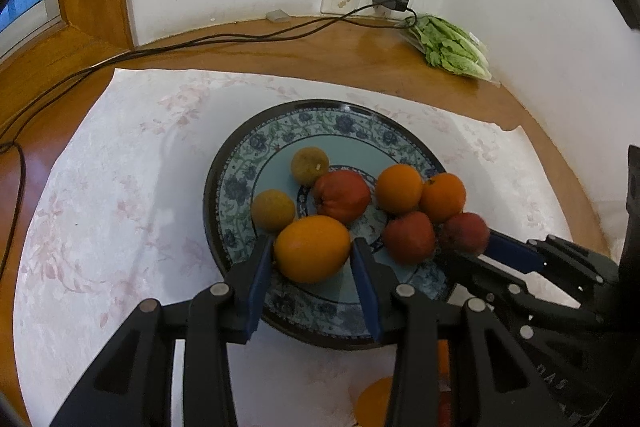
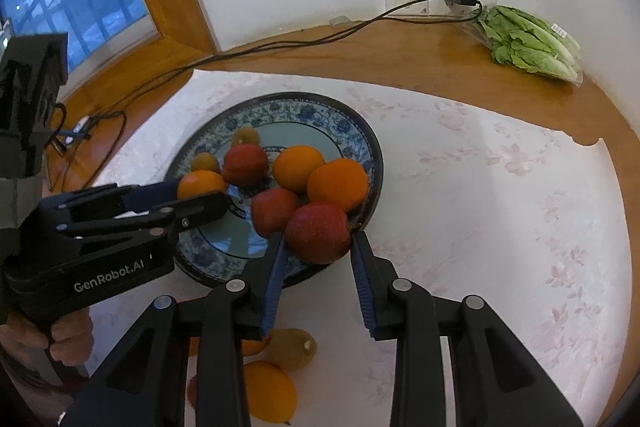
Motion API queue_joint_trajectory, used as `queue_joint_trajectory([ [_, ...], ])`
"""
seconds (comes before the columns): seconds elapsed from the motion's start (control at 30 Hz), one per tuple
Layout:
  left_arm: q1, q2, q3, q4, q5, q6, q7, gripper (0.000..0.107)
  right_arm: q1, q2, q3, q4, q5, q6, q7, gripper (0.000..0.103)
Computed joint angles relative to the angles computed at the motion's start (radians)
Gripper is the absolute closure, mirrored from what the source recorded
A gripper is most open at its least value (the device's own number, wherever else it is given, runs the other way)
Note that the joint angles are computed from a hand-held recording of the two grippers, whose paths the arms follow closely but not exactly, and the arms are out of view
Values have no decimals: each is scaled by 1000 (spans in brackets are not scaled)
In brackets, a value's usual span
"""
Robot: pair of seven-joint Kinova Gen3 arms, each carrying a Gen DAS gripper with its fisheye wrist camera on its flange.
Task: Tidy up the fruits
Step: 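Lower both fruits onto the plate and open both grippers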
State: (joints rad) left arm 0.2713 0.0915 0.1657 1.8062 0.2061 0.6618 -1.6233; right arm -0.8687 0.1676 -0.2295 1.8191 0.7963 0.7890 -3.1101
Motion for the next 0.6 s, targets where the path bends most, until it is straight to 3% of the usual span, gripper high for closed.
queue_joint_trajectory([
  [0.17, -11, -34, -3, 14, 35, 1, -32, 55, -19, -20, -12, 12, 51, 15, -52, 59],
  [0.6, -31, -109, -24, 25, 126, 82, -113, 54, -7, -87, -70, 42, 45, 43, -83, 58],
])
